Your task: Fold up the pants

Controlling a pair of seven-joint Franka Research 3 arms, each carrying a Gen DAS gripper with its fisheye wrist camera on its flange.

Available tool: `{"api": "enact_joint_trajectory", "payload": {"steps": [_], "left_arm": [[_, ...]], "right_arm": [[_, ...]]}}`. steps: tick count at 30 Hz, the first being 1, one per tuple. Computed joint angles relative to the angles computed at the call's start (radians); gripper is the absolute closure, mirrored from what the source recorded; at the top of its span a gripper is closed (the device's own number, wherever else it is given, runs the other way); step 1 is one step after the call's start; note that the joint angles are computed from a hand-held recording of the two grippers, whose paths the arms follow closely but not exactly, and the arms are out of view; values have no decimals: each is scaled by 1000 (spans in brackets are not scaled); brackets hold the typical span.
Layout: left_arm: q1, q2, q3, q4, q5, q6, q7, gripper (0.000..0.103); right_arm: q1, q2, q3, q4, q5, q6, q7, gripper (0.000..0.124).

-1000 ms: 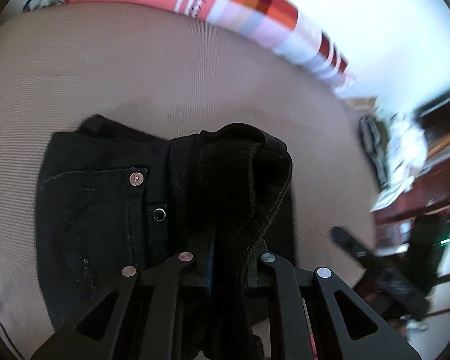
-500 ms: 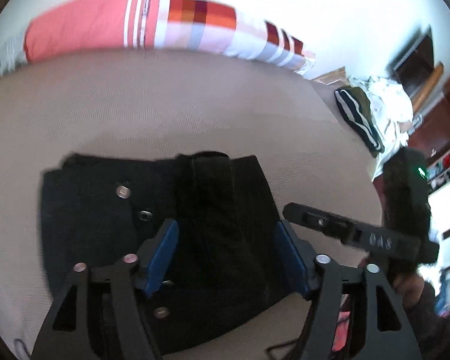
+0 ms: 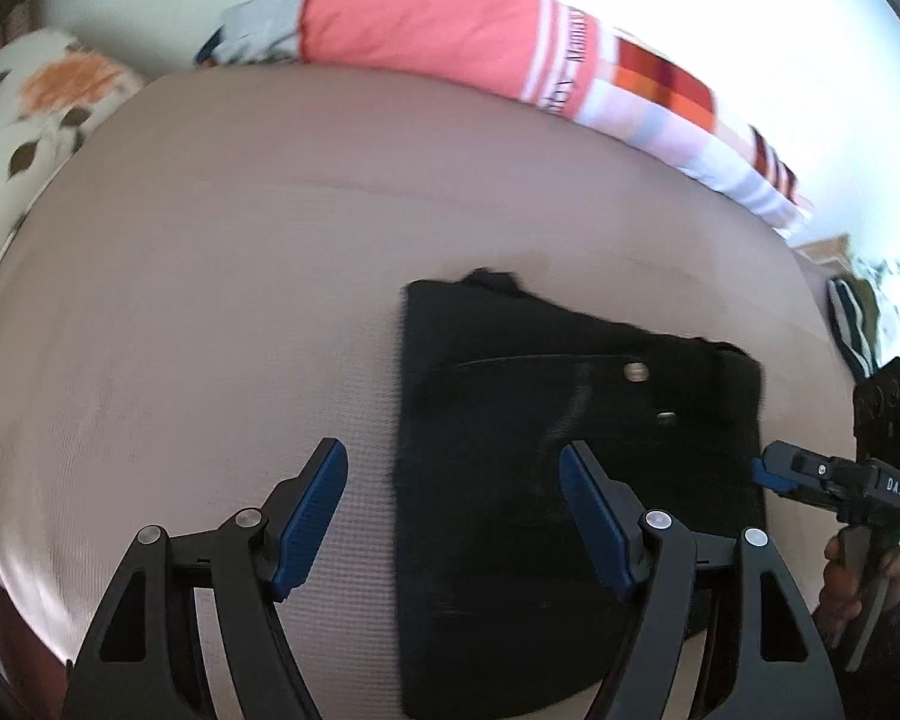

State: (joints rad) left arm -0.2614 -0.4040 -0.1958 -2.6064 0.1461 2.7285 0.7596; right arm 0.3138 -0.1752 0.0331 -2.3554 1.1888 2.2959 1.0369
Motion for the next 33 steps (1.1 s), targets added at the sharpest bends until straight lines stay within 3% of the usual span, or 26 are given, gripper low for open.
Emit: {"api": "enact_joint_trajectory", "payload": {"steps": [7,13,16,25,33], "left_arm": [[-2,-37,21,-57,-31,-12,-12,29],[-14,-34,32,-70,-68,-4,-3,29],[-7,-38,22,-66,-56,-5,-5,29],[-13,22,-1,9,-13,17,23,29],[-4,119,-29,83,46,9,35,29]], "right_arm": [[1,62,2,40,56,-6,-69,57],[-3,137,24,105,102,-31,-78,97],[7,95,45,89,78,35,-44,111],[36,-106,25,-1,-15,165,82,114],[23,-56,2,-75,-134,238,188,113]]}}
